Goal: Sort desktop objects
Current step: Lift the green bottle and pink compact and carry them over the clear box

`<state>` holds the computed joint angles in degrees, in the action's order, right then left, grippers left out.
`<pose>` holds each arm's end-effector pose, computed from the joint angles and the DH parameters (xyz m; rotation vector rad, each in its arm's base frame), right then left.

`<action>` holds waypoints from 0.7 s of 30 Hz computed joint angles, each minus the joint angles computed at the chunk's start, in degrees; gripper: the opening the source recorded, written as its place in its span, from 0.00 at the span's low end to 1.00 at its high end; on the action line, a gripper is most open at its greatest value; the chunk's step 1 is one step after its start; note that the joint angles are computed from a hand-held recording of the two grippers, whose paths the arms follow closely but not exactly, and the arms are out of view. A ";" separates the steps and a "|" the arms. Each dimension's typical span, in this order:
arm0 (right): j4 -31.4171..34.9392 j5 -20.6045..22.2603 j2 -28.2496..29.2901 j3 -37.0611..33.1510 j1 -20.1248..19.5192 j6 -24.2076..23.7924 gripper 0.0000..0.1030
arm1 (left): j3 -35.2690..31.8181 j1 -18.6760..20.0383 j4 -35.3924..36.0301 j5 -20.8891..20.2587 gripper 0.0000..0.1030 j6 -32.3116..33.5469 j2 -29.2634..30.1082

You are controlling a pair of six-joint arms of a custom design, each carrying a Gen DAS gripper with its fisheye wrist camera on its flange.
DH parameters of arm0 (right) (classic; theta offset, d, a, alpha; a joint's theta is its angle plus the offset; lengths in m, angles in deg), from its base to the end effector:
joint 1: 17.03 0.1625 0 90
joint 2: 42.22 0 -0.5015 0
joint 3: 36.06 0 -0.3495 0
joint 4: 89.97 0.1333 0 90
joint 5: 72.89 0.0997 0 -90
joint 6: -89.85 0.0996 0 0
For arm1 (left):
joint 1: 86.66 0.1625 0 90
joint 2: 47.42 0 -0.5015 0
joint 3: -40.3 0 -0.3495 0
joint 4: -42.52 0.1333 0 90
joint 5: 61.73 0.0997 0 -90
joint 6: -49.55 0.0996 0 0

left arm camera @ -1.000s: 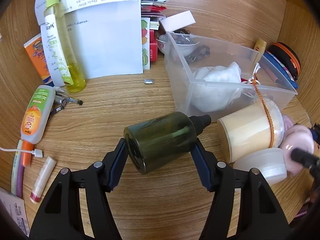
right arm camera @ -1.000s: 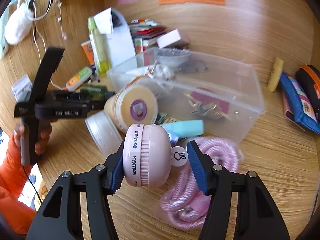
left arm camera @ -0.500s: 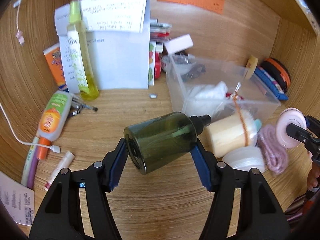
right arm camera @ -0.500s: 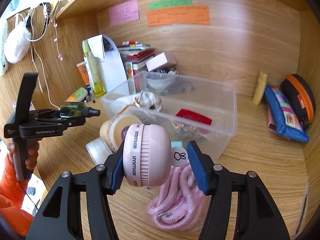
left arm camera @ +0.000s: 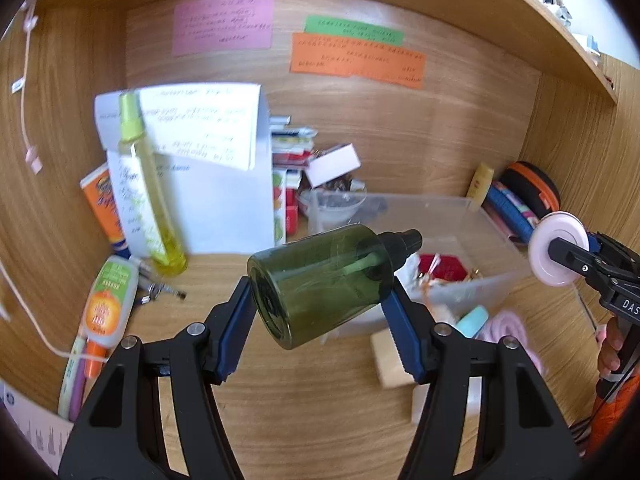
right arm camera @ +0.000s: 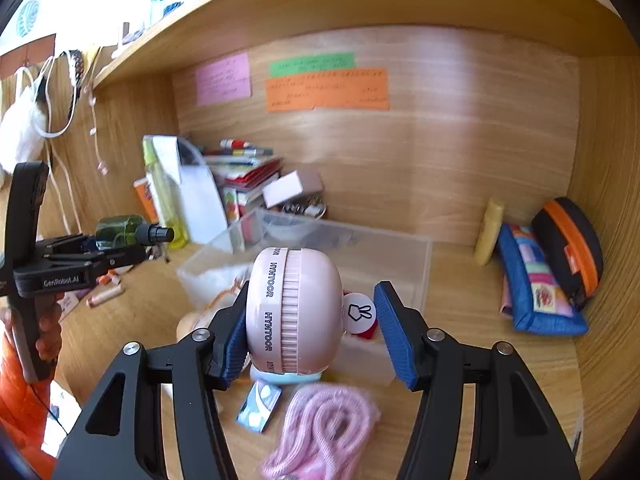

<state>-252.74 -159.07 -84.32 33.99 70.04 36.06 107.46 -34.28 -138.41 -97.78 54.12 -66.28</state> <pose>0.0978 -0.8277 0.3347 1.1703 -2.3765 1.0032 -0.3313 -0.7801 0.0881 0.3824 2.1995 -1.1361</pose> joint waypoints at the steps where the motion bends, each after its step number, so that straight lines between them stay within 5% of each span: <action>1: 0.10 0.34 0.21 -0.65 0.08 0.06 0.53 | -1.23 0.05 0.36 -0.37 0.61 0.51 0.37; 21: 11.96 -2.03 10.72 -22.69 1.97 5.34 0.53 | -27.96 1.66 17.95 -6.32 0.61 2.57 9.60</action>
<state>-240.78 -161.10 -73.61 11.31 72.01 41.39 79.50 -32.63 -120.47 -104.09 56.69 -56.68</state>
